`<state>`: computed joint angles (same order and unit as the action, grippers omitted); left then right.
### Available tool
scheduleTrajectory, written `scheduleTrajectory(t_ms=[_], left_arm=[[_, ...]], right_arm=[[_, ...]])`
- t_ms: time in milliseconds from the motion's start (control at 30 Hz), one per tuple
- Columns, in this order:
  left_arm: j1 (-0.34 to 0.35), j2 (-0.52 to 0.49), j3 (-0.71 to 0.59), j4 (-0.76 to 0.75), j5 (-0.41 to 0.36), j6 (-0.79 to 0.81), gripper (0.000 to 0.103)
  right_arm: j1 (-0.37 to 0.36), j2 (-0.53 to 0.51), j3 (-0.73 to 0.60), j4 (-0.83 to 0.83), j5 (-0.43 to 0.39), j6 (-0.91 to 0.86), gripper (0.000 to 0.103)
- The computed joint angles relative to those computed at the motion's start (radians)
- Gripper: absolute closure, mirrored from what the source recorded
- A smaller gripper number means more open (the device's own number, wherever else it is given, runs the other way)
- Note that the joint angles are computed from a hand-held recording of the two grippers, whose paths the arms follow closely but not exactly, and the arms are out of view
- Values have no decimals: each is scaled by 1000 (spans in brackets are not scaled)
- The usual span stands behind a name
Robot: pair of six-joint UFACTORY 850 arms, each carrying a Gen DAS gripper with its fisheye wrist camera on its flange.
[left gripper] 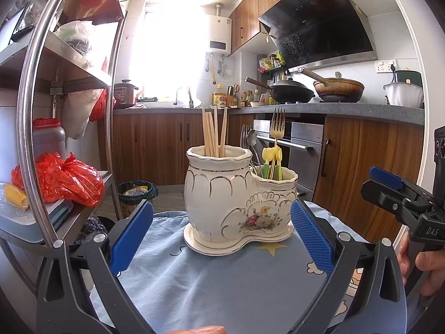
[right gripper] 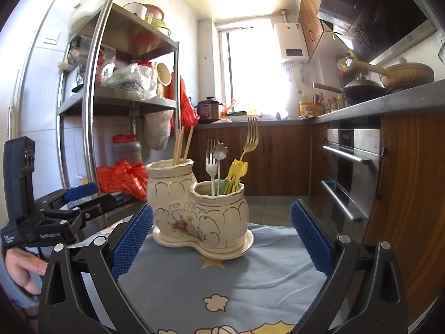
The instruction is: Organize utensils
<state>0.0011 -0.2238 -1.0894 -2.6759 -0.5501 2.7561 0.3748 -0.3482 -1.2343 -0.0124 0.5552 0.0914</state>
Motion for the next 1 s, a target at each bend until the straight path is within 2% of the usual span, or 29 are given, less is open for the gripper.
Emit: scheduleTrajectory(t_ms=[1000], left_arm=[[-4, 7, 0, -23, 5, 6, 5]], right_arm=[[0, -1, 1, 0, 4, 1, 5]])
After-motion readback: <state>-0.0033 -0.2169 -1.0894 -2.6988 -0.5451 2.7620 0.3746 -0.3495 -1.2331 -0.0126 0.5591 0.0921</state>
